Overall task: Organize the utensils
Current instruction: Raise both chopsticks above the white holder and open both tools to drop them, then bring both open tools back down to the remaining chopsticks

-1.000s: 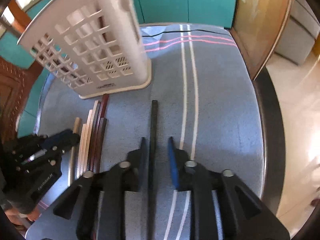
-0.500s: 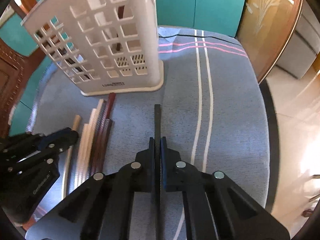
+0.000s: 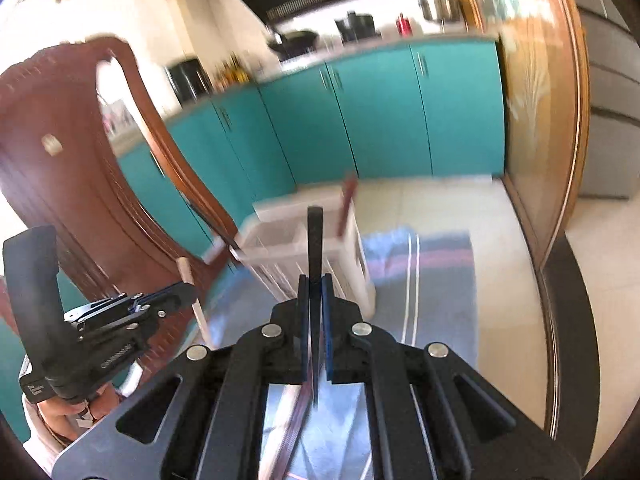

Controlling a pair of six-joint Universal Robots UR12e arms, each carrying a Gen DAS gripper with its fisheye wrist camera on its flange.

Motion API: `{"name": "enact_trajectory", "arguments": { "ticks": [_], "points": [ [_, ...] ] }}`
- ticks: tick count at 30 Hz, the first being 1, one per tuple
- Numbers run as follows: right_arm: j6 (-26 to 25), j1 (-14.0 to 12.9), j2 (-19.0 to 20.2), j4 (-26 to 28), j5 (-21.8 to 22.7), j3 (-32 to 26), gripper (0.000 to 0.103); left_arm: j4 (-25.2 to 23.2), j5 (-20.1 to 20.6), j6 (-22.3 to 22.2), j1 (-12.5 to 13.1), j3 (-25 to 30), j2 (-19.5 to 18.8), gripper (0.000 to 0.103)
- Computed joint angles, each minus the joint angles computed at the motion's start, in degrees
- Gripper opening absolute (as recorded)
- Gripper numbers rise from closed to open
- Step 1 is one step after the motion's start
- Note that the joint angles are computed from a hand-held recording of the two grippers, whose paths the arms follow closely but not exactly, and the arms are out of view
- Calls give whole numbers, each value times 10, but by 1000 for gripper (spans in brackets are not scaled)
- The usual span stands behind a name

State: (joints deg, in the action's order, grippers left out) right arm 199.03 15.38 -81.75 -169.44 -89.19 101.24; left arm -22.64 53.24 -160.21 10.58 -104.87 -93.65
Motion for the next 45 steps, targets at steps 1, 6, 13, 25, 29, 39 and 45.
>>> {"name": "enact_trajectory", "arguments": {
  "ticks": [1, 6, 13, 25, 29, 39, 45],
  "points": [
    [2, 0, 0, -17, 2, -3, 7, 24, -16, -16, 5, 3, 3, 7],
    [13, 5, 6, -102, -28, -28, 7, 138, -72, -125, 21, 28, -8, 7],
    [5, 23, 52, -215, -148, -60, 7, 320, 74, -263, -7, 59, -59, 7],
    [-3, 25, 108, -120, -153, -95, 7, 290, 145, -212, -41, 72, -94, 7],
    [-32, 31, 117, -93, -162, -102, 7, 251, 158, -185, -50, 73, -102, 7],
    [-75, 45, 98, -135, -214, -82, 52, 180, 90, -185, -32, 66, -96, 14],
    [-93, 48, 64, -162, -180, -49, 58, 203, 68, -179, -24, 43, -78, 38]
  ]
}}
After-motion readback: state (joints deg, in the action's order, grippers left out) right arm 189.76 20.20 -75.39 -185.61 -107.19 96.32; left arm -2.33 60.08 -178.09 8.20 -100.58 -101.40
